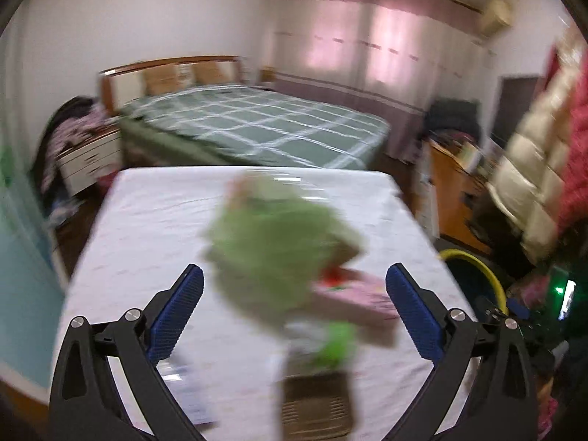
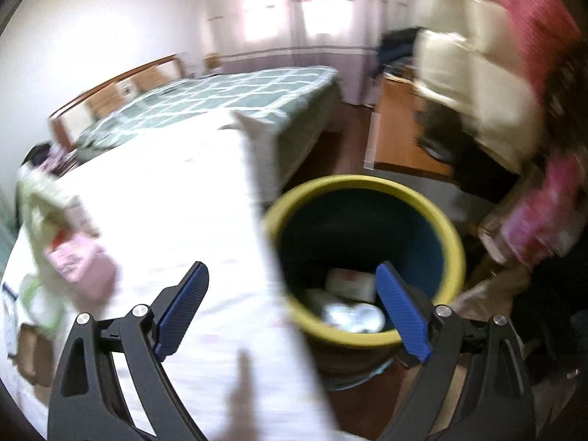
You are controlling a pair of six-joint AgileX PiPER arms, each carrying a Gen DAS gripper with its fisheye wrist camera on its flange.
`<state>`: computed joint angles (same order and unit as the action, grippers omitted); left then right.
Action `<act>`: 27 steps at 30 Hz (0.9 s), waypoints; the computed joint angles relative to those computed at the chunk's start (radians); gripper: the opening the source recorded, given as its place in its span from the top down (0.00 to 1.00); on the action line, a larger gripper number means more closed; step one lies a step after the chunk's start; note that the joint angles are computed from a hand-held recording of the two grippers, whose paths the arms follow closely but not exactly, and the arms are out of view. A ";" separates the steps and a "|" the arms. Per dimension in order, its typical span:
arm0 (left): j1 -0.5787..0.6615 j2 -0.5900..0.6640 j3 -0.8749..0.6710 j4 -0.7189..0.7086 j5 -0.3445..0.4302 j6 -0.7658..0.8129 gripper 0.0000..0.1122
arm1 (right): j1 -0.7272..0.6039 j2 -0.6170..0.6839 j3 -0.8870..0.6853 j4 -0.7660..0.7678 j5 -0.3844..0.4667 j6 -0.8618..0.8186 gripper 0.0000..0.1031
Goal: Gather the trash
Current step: 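Move the right tool to the white-and-blue sachet and grasp it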
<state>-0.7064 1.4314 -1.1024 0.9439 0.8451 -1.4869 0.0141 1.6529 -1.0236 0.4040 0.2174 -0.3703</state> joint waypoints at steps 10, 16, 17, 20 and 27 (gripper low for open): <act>0.191 -0.387 0.328 0.014 0.083 0.005 0.13 | 0.461 0.034 -0.132 -0.458 0.056 0.496 0.15; 0.346 -0.480 0.404 -0.032 0.034 0.082 0.13 | 0.633 0.091 -0.231 -0.465 0.111 0.496 0.16; 0.375 -0.488 0.409 -0.043 0.020 0.102 0.13 | 0.660 0.102 -0.248 -0.467 0.121 0.498 0.17; 0.432 -0.501 0.418 -0.068 -0.004 0.135 0.13 | 0.746 0.144 -0.293 -0.461 0.150 0.484 0.20; 0.488 -0.511 0.441 -0.072 -0.029 0.152 0.13 | 0.863 0.268 -0.414 -0.483 0.237 0.487 0.25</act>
